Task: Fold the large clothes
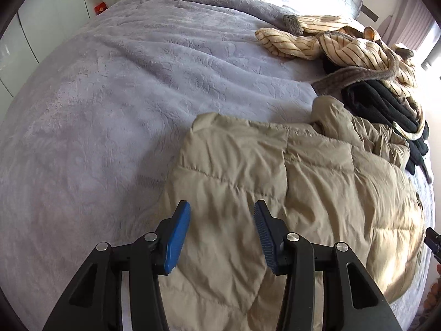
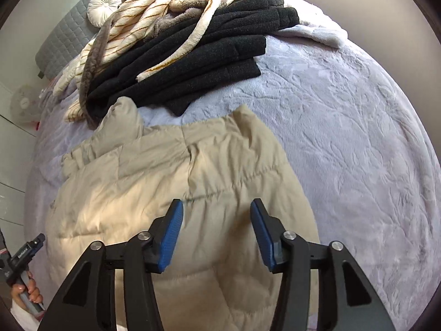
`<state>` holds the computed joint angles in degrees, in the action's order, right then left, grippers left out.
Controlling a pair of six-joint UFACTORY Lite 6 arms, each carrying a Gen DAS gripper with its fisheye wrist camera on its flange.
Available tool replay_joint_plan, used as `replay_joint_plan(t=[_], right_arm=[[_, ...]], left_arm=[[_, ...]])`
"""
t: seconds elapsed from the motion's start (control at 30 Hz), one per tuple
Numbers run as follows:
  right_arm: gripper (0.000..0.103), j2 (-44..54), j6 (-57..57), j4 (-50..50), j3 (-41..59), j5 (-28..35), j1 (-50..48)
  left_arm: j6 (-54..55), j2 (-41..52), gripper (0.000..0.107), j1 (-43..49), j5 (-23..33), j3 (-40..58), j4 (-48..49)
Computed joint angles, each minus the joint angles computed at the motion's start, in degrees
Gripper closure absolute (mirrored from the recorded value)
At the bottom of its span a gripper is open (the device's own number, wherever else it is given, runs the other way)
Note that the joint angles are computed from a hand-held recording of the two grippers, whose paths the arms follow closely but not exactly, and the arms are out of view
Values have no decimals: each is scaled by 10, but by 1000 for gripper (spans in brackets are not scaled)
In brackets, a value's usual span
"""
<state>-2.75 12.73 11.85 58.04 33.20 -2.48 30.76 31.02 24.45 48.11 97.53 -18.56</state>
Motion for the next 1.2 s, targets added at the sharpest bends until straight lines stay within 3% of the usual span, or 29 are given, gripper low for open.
replay_joint_plan(t=[0.03, 0.1, 0.13, 0.47, 0.77, 0.9, 1.2], right_arm=[[35, -20, 5, 0, -15, 5, 6], [26, -66, 9, 8, -50, 16, 15], [23, -91, 18, 6, -68, 22, 23], [15, -238, 77, 14, -181, 67, 82], [14, -342, 134, 46, -279, 49, 118], [14, -365, 151, 59, -306, 47, 133], [14, -422, 50, 182, -380, 96, 56]], left_arm=[[8, -23, 56, 1, -4, -31, -3], [23, -66, 13, 7, -9, -86, -11], [31, -93, 9, 11, -18, -116, -16], [74, -243, 4, 38, -15, -280, -13], [83, -302, 4, 59, -19, -363, 3], [104, -303, 4, 76, -13, -385, 0], [184, -276, 4, 163, 26, -426, -46]])
